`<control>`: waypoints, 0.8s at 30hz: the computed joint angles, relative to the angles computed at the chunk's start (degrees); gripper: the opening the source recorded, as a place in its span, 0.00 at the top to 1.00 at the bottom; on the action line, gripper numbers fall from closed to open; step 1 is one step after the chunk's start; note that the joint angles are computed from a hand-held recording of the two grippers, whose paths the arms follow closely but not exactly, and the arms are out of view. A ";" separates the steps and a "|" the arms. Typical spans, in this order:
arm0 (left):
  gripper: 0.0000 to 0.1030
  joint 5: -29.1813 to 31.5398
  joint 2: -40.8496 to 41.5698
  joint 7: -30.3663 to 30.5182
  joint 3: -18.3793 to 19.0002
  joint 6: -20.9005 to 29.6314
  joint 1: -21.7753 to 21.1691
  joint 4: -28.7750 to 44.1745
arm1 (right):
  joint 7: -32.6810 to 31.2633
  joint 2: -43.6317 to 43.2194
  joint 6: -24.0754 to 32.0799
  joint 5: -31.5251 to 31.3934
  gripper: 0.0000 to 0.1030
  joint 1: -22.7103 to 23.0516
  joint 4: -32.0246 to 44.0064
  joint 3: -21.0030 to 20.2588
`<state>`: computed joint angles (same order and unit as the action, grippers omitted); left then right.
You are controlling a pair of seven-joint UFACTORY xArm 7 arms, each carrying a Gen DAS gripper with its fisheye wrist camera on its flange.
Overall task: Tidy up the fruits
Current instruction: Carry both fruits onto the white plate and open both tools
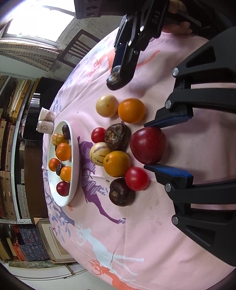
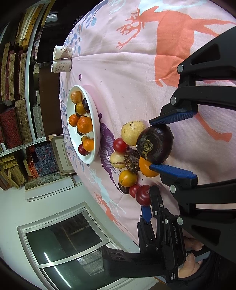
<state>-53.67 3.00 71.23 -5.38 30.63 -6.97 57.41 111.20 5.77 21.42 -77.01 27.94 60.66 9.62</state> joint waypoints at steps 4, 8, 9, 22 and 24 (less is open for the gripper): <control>0.63 -2.47 -1.40 1.45 0.54 1.84 0.48 0.07 | 1.85 -0.48 0.73 -1.78 0.57 0.23 -0.24 0.13; 0.63 -4.34 -3.04 2.77 1.51 3.68 0.71 0.30 | 2.53 -1.41 1.66 -1.53 0.57 -0.05 -1.14 0.53; 0.63 -4.67 -3.34 2.99 1.79 4.10 0.75 0.59 | 1.74 -1.85 2.10 -0.31 0.57 -0.19 -1.51 0.67; 0.63 -0.76 7.43 -4.99 0.72 7.29 2.05 20.48 | -18.52 -5.59 8.46 8.57 0.57 -4.44 5.77 2.54; 0.63 1.59 11.42 -8.21 -0.70 6.55 2.20 25.58 | -23.02 -2.34 7.81 9.86 0.57 -5.10 10.31 1.27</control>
